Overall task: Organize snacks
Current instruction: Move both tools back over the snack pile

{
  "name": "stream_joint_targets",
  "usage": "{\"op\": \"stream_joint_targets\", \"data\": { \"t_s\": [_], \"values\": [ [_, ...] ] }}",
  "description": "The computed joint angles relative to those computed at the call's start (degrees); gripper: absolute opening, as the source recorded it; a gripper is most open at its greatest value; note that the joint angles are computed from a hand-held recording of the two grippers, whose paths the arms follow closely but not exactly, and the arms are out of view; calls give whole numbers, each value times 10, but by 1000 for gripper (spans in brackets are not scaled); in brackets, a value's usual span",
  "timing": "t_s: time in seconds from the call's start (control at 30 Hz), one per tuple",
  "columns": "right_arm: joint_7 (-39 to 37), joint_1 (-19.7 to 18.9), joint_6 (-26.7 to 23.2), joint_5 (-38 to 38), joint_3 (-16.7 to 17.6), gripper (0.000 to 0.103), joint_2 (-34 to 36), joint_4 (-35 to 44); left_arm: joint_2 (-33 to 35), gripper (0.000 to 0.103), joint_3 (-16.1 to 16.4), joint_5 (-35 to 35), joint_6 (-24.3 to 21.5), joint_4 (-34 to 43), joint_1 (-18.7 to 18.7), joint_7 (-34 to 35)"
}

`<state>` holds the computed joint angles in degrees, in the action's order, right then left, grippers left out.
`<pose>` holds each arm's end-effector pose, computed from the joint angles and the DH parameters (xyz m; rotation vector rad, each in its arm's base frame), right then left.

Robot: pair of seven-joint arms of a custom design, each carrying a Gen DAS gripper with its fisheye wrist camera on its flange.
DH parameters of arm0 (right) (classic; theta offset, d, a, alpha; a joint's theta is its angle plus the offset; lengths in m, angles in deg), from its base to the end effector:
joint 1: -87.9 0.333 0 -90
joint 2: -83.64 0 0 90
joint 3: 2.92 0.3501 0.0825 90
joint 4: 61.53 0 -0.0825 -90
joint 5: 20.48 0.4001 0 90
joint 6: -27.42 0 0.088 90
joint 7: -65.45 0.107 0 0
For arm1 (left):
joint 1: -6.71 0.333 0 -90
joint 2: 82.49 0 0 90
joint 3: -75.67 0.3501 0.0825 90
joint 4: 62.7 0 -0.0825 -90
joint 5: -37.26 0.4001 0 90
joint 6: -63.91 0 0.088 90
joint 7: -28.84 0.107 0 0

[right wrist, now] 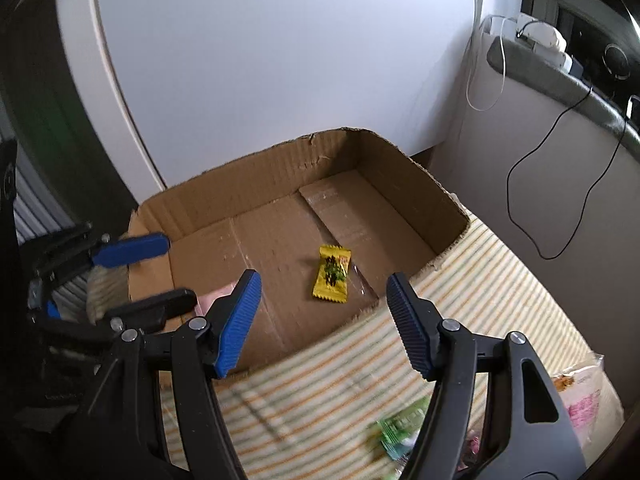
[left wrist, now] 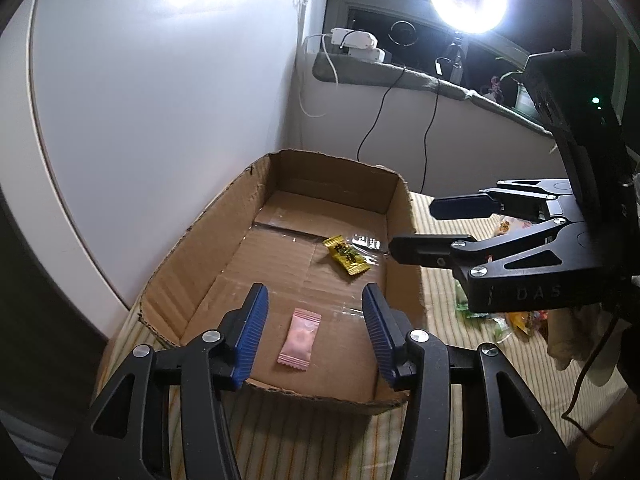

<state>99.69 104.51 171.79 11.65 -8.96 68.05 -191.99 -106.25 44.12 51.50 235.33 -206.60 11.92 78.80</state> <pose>0.5051 0.0851 0.5469 -2.3090 0.9670 -0.3620 0.4059 -0.2462 0.5229 -1.7061 1.7890 -0.9405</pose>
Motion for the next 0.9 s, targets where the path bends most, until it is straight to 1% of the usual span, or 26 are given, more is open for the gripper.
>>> {"op": "stream_joint_targets", "data": {
  "t_s": [0.1, 0.13, 0.17, 0.3, 0.47, 0.57, 0.8, 0.9],
  "values": [
    [18, -8, 14, -9, 0, 70, -10, -10, -5, 48, -2, 1, -3, 1, -3, 1],
    [22, -10, 18, -7, -4, 70, -12, -12, -6, 53, -3, 1, -4, 2, -4, 0],
    [27, -11, 18, -7, -8, 70, -14, -12, -8, 54, -5, 1, -4, 2, -4, -2],
    [35, -25, -3, 1, -30, 70, -27, -16, -6, 54, -8, 0, -3, 6, -13, -1],
    [47, -46, 21, -14, -45, 70, -62, -50, 4, 54, -13, -1, -2, 16, -25, 2],
    [63, -59, 25, -27, -63, 70, -80, -64, 16, 54, -19, 3, -1, 25, -32, 2],
    [79, -96, 27, -42, -114, 70, -106, -83, 56, 54, -17, 8, 3, 49, -67, 0],
    [81, -109, 24, -47, -130, 70, -110, -87, 78, 54, -7, 5, 5, 59, -92, 2]
  ]
}}
